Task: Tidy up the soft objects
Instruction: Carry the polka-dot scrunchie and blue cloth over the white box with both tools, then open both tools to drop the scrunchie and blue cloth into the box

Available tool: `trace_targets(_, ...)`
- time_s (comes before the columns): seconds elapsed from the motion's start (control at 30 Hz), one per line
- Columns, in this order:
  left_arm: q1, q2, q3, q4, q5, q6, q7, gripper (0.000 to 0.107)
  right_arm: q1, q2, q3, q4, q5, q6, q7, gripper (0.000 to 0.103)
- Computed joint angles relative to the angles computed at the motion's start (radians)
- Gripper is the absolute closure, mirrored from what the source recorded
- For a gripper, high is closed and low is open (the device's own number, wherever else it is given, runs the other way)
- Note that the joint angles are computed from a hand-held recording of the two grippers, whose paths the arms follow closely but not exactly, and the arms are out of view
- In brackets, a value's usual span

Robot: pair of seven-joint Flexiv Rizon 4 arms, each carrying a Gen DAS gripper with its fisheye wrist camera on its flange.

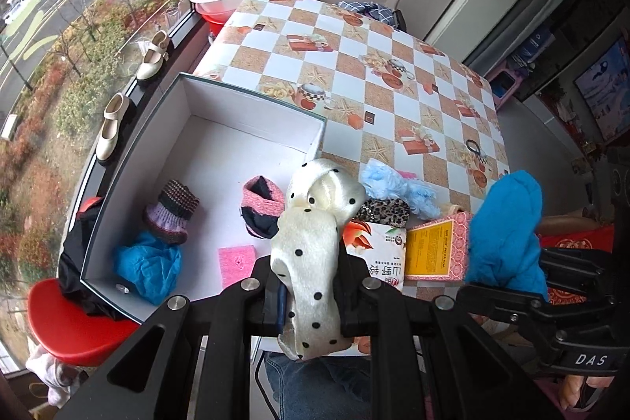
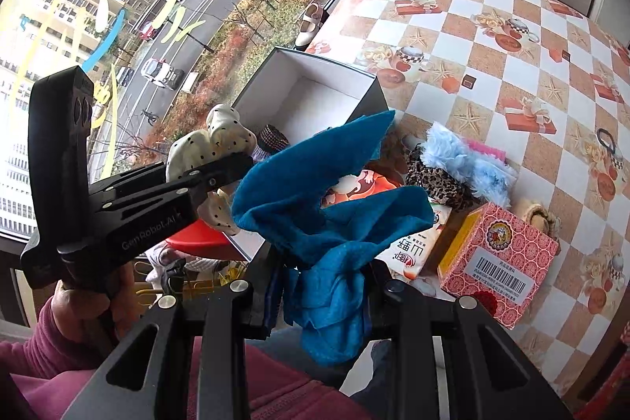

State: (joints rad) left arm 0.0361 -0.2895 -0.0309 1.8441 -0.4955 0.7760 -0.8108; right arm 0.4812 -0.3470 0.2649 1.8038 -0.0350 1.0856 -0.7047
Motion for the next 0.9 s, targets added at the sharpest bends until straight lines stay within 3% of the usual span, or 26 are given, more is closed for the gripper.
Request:
trace_targets(0.57, 0.045, -0.116, 0.023, -0.107, 0.08, 0.038, -0.156, 0.087, -0.026, -0.143, 0.009, -0.256, 0.057, -0.175, -0.195, 0.071)
trace_targets(0.9, 0.048, -0.209, 0.012, -0.217, 0.13, -0.014, -0.206, 0.087, -0.018, -0.268, -0.002, -0.463, 0.083, -0.293, -0.277, 0.071)
